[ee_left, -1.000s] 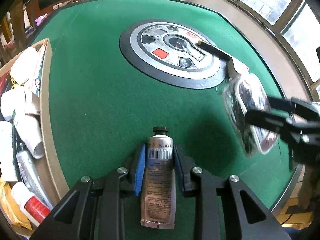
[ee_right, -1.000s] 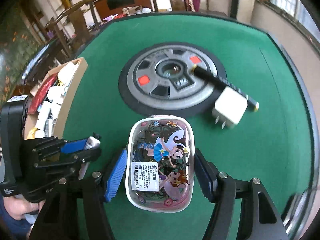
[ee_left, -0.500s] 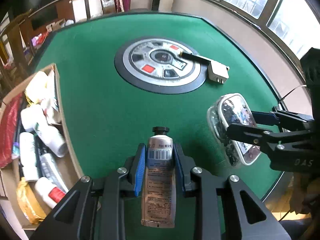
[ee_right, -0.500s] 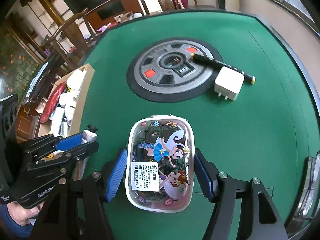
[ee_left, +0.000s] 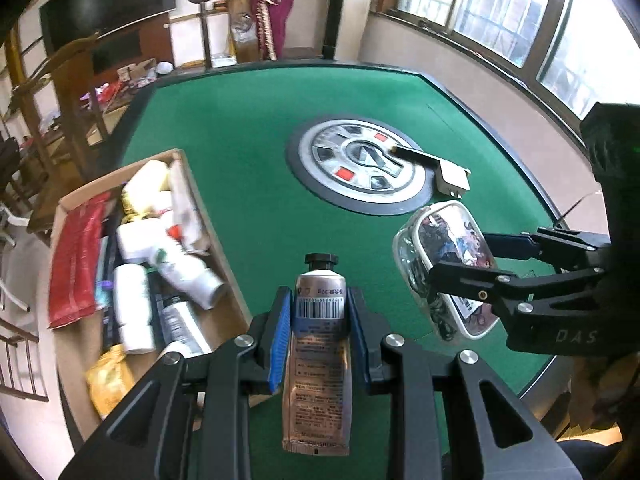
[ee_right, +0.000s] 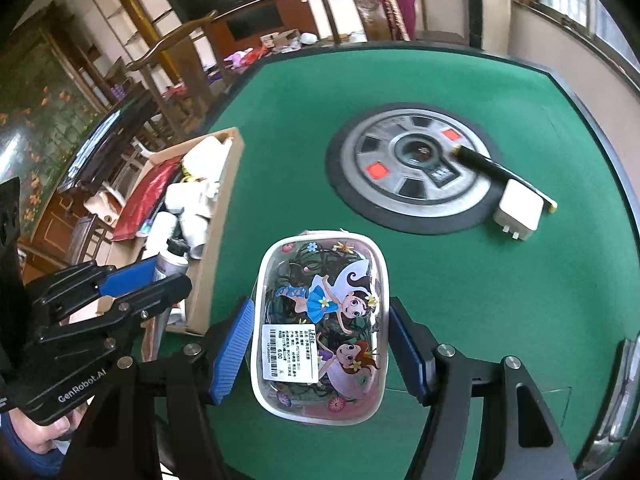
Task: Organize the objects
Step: 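Carry the pink tube with the left gripper while the right gripper carries the plastic box to the cardboard box, then lower the pink tube and plastic box into the cardboard box and open both grippers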
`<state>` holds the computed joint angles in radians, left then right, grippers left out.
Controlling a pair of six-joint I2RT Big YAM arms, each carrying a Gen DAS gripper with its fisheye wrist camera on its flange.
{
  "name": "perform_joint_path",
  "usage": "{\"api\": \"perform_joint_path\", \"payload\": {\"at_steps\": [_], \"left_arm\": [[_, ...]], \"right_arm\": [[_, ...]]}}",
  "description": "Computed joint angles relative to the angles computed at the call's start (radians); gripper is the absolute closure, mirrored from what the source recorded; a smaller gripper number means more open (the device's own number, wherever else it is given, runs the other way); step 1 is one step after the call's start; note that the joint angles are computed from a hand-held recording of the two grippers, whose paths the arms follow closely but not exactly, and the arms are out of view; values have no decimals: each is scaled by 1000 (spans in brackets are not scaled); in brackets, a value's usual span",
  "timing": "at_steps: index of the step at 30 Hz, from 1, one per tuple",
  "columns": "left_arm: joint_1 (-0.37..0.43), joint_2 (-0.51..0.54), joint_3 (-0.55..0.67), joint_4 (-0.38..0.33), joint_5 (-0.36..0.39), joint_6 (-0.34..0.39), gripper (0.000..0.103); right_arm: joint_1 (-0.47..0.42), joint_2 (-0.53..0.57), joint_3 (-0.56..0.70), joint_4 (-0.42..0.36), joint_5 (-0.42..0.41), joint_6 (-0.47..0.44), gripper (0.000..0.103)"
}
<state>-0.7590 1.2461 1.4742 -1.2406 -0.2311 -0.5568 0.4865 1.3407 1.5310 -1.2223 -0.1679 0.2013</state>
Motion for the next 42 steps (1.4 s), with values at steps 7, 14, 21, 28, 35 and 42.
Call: {"api": "perform_joint_path", "payload": {"at_steps": [7,14,21,28,35,42], "left_arm": [[50,-92,-70,-17,-21,-18,76],[106,-169,-122,-48,-30,-19,76],[178,-225,-167,-74,-13,-3,76],[252,-263,-204,-74,16,28,76],[317,-278,-227,-75,50,57,76],[369,-281,-250,-68,86,82,76]], "right_arm": [[82,37,41,3,17,20,32],[161,96,99,9,26,31,32],[224,162,161,7,27,32,32],[265,227,223,-10,26,28,32],[288,290,278,-31,21,25,32],[306,338,316,-46,23,16,32]]}}
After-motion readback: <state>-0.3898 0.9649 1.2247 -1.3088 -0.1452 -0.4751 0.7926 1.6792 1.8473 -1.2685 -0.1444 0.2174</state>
